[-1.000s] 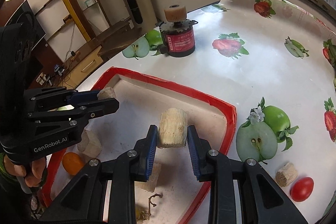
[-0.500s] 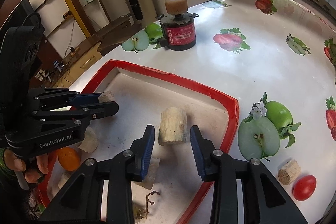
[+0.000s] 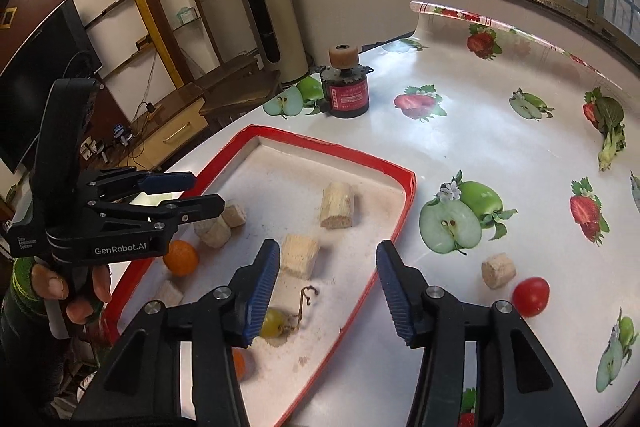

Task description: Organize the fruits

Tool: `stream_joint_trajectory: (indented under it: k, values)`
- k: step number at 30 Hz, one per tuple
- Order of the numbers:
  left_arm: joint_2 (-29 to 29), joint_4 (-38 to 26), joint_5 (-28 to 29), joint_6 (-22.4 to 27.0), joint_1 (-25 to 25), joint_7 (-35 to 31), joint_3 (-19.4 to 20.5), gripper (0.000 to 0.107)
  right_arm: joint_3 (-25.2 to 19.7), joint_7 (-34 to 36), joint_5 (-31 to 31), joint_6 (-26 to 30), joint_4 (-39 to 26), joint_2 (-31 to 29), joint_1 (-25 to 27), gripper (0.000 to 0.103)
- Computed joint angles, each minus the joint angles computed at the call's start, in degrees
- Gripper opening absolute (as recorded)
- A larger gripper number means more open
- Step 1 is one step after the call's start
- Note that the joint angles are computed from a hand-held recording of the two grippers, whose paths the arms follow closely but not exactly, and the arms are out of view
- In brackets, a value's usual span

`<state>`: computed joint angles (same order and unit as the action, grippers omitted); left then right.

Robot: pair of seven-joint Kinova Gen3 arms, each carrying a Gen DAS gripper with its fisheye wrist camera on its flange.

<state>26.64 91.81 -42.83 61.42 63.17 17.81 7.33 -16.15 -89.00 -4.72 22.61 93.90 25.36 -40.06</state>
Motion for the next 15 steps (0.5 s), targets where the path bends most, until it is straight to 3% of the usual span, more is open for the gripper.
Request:
stream_joint_trajectory:
  k: [9,12,15]
  values:
    - [1.2,-2.4,-0.4,6.5,6.4,6.0,1.2,0.054,-6.3,9.9,-4.7,-0.9,6.9,-4.2,5.9,0.053]
    - [1.7,-3.2,-0.5,8.7,8.6,8.1,1.7,0.054,-8.4,14.9,-6.9,-1.1,8.7,-5.0,8.0,0.064]
    - [2.3,-4.0,-0.6,10.6,10.7,10.4,2.1,0.054,-8.8,18.9,-8.1,-0.8,10.4,-6.1,8.3,0.068]
